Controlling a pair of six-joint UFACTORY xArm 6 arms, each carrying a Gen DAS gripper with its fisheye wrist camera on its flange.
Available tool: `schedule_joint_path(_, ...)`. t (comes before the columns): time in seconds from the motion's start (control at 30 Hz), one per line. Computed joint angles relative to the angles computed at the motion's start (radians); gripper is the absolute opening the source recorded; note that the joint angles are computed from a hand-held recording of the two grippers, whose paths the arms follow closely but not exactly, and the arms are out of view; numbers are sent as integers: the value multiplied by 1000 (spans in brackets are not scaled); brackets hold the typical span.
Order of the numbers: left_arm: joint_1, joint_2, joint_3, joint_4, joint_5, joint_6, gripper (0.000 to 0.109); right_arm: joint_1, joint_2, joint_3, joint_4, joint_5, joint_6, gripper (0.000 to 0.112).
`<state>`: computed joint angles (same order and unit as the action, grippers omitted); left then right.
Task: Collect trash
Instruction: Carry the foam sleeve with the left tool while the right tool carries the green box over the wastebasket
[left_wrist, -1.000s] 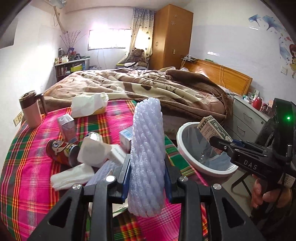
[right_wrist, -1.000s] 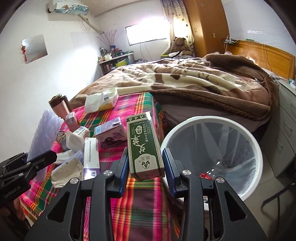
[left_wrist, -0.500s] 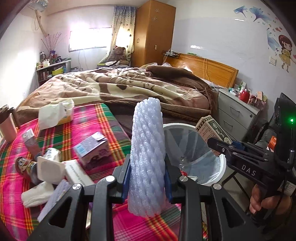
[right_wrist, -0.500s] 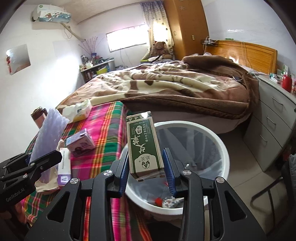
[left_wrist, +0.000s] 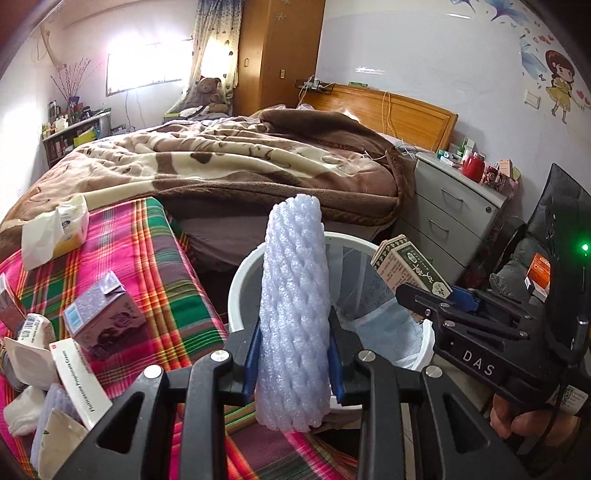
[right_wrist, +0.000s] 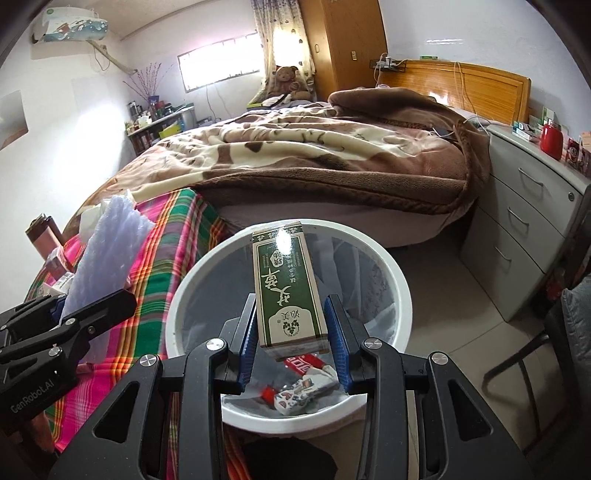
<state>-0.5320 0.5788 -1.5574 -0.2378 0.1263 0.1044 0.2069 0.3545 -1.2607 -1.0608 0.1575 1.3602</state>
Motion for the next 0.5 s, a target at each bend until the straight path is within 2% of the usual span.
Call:
schedule_joint_path(0.2,2,36,-47,55,40,-53,32,-7,11,-2,48,19,-46,36)
schedule_joint_path(0.5,-12,85,-124,-15,83,13,33,-7,19,-5,77,37,-70,37)
